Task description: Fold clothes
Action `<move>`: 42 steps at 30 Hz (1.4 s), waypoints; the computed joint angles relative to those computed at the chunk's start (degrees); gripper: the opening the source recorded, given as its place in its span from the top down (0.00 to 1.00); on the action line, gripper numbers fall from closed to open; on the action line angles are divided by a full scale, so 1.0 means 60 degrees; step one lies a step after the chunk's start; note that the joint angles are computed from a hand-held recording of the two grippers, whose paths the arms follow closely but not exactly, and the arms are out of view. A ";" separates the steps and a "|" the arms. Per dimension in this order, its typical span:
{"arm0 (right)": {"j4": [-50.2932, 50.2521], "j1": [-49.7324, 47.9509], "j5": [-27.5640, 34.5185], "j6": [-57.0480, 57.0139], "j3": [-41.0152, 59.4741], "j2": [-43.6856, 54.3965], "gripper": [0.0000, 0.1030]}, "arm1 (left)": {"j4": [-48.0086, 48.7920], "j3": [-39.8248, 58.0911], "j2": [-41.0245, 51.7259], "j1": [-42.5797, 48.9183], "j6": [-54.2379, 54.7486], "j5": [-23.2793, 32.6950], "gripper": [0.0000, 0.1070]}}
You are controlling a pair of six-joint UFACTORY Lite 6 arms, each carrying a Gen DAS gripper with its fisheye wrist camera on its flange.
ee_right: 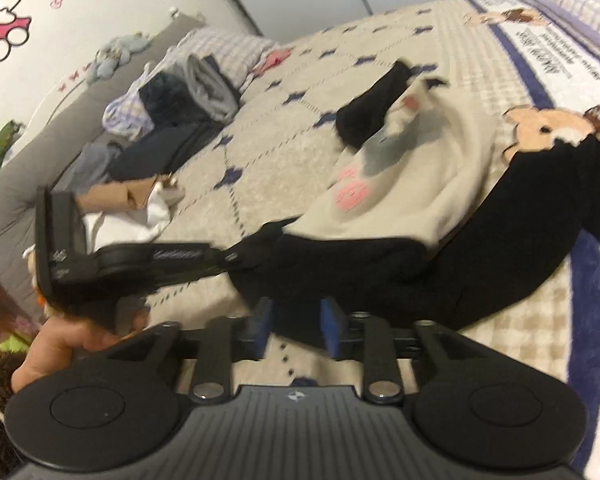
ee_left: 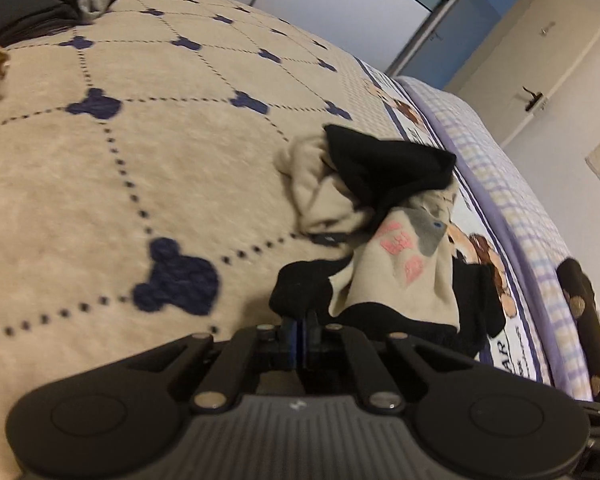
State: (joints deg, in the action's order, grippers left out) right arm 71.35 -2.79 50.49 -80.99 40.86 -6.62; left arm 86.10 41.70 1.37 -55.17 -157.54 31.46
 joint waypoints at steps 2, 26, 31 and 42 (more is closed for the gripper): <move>0.0099 0.0026 -0.0329 0.0066 0.0092 0.0033 0.67 | -0.0320 -0.0327 -0.0479 -0.0096 0.0321 0.0310 0.98; 0.1152 0.1651 -0.3620 0.0756 0.2218 0.2496 0.57 | -0.2951 -0.2795 -0.4642 0.1706 0.4684 0.2698 0.97; 0.1325 0.1990 -0.4131 0.0963 0.3086 0.3366 0.57 | -0.2526 -0.2969 -0.4353 0.2725 0.4646 0.2402 0.97; 0.1575 0.2285 -0.4851 0.1757 0.4978 0.5548 0.57 | -0.0063 -0.2112 -0.1996 0.3900 0.2732 0.2175 0.97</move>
